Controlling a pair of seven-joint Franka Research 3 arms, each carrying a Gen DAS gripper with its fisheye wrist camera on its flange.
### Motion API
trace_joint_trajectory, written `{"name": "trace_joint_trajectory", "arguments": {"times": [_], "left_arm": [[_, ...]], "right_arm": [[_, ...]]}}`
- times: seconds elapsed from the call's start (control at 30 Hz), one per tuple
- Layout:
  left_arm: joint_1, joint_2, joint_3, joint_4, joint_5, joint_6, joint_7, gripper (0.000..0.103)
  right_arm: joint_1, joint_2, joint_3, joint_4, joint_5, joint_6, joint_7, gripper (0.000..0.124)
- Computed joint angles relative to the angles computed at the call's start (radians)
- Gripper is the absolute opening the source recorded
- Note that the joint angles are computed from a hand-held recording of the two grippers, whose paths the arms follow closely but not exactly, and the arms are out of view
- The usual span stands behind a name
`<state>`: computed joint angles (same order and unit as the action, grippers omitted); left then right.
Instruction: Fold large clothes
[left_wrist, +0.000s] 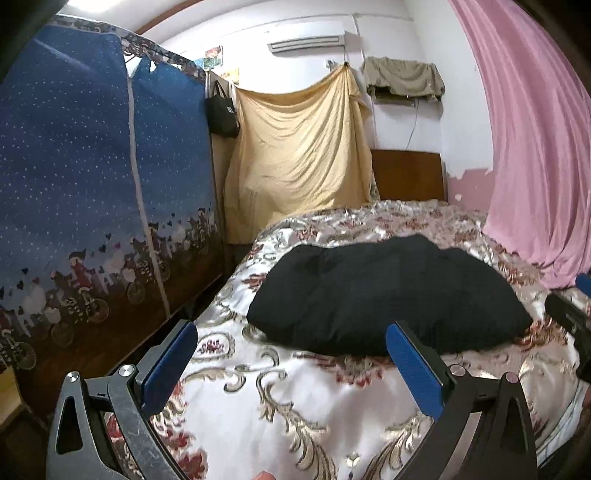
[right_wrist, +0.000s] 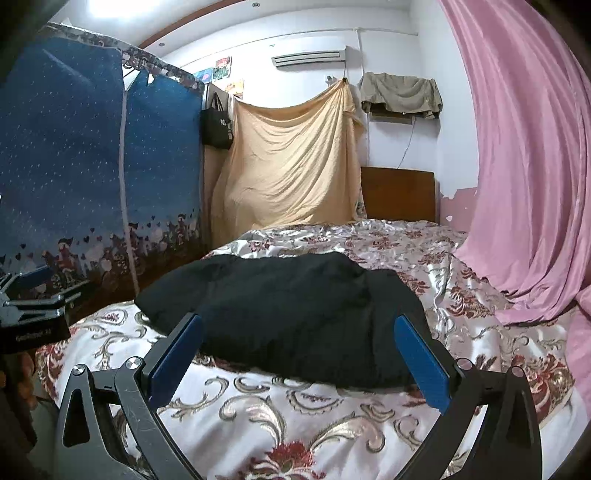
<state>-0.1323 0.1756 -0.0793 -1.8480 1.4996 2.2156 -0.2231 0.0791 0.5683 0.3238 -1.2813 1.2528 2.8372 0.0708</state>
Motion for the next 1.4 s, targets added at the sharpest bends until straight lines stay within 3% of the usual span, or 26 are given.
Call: {"name": "trace_joint_trajectory", "arguments": {"times": [0.37,1.4], "left_arm": [[-0.003,-0.002,-0.001,-0.015,-0.007,0.002,-0.002,0.103],[0.004,-0.009,-0.004,-0.030,-0.006,0.008,-0.003,0.103]], "right_arm": [[-0.005,0.013,-0.014,-0.004,-0.049,-0.027,0.062,0.101],[-0.014,0.018,-0.006,-0.014,-0.059,-0.028,0.075,0.101]]}}
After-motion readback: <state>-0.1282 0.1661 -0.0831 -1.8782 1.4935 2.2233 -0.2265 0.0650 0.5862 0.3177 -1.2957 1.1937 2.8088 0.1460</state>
